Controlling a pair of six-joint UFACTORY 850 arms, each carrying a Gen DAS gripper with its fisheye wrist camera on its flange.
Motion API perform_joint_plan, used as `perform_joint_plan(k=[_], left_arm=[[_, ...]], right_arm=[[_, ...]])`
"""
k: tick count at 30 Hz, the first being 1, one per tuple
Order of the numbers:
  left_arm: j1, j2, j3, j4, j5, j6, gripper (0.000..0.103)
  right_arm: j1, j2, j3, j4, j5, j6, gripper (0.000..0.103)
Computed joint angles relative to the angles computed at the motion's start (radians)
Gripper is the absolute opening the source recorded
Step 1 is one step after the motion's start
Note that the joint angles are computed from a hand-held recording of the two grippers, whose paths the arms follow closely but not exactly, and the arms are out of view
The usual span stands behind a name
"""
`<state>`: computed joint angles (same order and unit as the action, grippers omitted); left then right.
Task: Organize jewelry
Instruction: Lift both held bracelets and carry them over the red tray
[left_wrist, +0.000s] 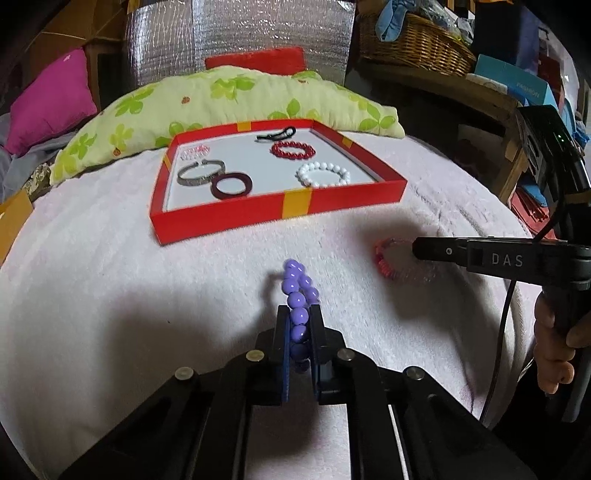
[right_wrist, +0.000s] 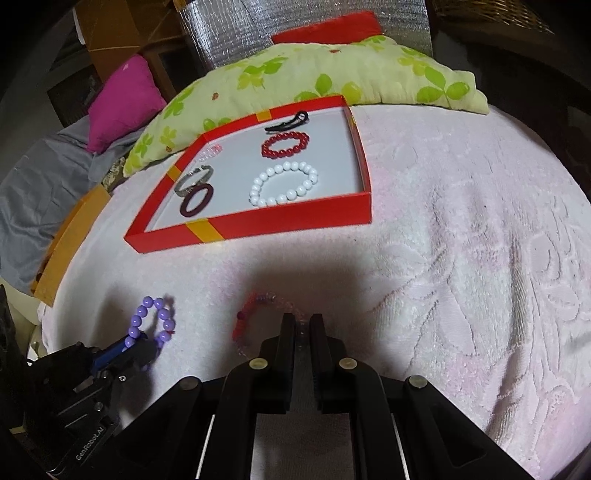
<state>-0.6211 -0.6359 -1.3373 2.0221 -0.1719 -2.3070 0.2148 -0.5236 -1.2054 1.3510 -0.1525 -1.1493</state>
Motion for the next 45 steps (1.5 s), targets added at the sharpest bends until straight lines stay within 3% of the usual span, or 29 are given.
perform_joint_plan(k=[5,17,27,36,45], left_arm=[[0.014,0.028,0.028,0.133,-0.016,-0.151,0.010],[0.033,0.074,0.071,0.321,-0.049,-0.358,0.010],[0.050,0.108,0.082,0.483,-0.068,-0.515,0.010],[0.051,0.104,0.049,0.305,-0.072,-0.309,0.010],[0.063,0.106,0.028,0.312,-0.076,-0.305,0.010]], right_arm=[[-0.002,0.023,0.018,0.291,-0.035,-0.287,0.009],[-0.005,0.065,0.053,0.616,-0.124,-0.579,0.009],[-0.012,0.081,0.064,0.644,-0.199,-0.593,0.009],[-0.009,0.088,0.057,0.664,-0.253,-0.581,0.009],[-0.004,0.094,0.049,0.686,-0.280,-0.582,0.009]])
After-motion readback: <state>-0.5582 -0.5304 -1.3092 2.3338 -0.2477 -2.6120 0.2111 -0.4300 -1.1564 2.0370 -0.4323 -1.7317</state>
